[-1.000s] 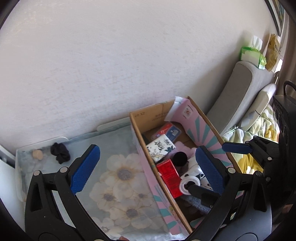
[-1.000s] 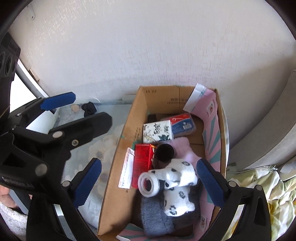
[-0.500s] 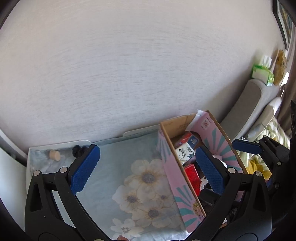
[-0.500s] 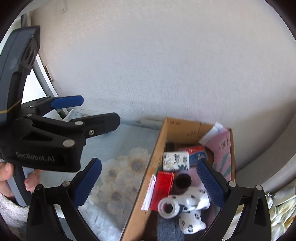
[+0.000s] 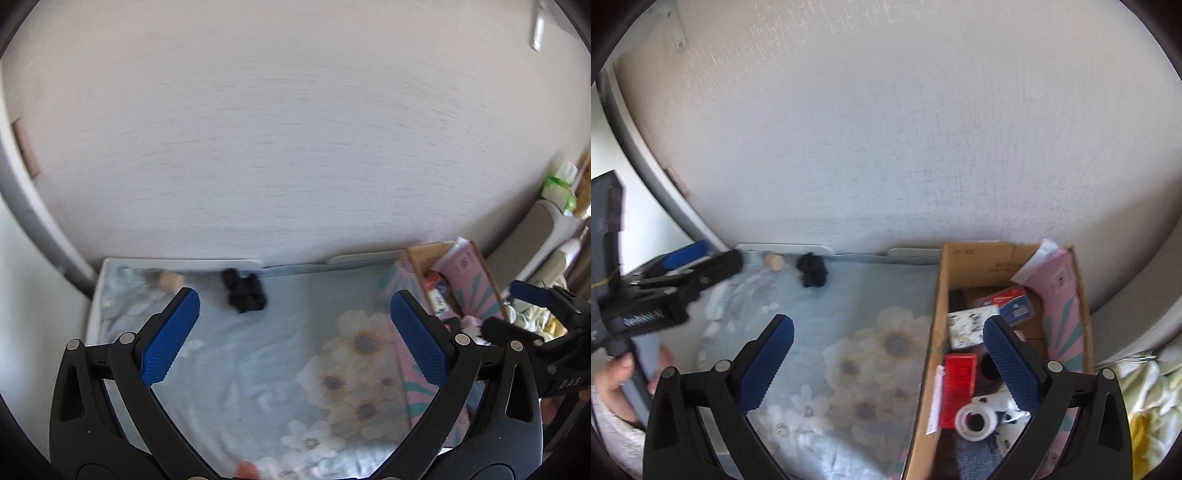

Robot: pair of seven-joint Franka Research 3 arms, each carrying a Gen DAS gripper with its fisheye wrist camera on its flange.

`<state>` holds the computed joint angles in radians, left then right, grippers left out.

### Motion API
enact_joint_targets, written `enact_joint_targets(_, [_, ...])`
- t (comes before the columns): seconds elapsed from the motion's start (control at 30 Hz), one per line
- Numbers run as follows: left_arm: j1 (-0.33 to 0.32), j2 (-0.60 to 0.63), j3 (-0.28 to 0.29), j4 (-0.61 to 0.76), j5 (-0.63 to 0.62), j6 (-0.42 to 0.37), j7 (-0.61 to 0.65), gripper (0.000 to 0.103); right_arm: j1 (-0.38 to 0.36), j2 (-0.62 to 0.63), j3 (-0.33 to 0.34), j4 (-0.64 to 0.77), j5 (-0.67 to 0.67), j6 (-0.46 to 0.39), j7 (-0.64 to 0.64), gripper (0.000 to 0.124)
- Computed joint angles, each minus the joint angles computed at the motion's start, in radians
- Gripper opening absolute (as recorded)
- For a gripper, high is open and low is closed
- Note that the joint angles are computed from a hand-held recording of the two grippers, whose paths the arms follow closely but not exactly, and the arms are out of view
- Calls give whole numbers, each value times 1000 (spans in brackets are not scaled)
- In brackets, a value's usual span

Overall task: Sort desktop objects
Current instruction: 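Move both tools back over the sheet toward the beige cylinder and black sock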

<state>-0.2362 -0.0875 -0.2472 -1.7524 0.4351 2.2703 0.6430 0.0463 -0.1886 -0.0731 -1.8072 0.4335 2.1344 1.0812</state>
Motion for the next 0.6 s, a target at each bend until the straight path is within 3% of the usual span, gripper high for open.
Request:
enact_joint_targets(0.3, [77,-215,71,-278,-89,26,28,103,42,-13,40,-37,-21,31,60,102])
enact_joint_targets(0.43, [106,-239,86,-347,-124,49,65,103,72,19,60,-29,-25,22,79,102])
enact_joint_targets(0.6, [136,-174,100,-377,-134,135,138,101,113,121,95,14,-52,30,165,101])
